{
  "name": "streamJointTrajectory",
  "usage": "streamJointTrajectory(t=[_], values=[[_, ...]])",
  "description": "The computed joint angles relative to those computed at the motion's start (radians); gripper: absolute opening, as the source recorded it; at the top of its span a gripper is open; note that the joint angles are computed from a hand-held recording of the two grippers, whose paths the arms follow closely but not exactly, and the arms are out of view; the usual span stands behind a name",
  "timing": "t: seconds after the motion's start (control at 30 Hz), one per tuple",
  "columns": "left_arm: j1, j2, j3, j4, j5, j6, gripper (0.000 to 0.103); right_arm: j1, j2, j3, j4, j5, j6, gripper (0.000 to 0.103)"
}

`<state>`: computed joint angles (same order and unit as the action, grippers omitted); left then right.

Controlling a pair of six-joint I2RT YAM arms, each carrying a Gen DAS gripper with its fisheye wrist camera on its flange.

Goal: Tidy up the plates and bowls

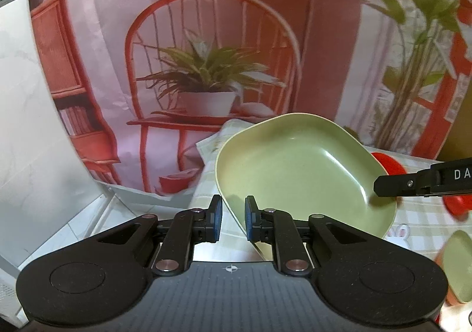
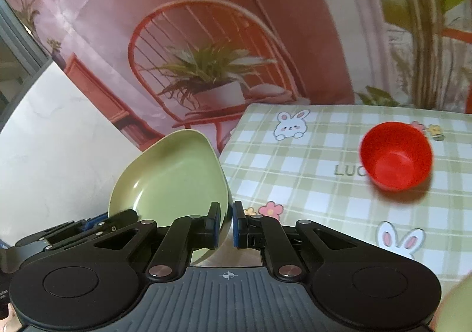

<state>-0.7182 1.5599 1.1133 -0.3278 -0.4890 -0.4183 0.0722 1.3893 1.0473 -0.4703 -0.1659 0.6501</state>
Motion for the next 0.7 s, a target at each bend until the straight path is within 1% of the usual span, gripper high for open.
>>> streamJointTrajectory(t=[0.1, 0.23, 0.37, 0.53, 0.7], values=[[-0.064, -0.003, 0.015, -0.022, -0.031, -0.024, 0.018, -0.029, -0.097, -0.053, -0.030, 0.007, -0.009, 0.008], [-0.153, 0.028, 0.055, -0.053, -0.068, -0.061, 0.019, -0.088, -0.217, -0.118, -0.079, -0.005, -0.020, 0.008], [-0.226, 0.076, 0.087, -0.045, -0.083, -0.105, 0.019, -0.159, -0.341, -0.183, -0.151, -0.012, -0.054, 0.008], [-0.301, 0.151, 0.141, -0.024, -0.086, -0.146, 0.020, -0.300, -0.471, -0.245, -0.243, -0.049, -0.112, 0.008], [-0.361, 0.228, 0.218, -0.025, -0.093, -0.149, 0.021, -0.461, -0.572, -0.292, -0.312, -0.112, -0.191, 0.009]])
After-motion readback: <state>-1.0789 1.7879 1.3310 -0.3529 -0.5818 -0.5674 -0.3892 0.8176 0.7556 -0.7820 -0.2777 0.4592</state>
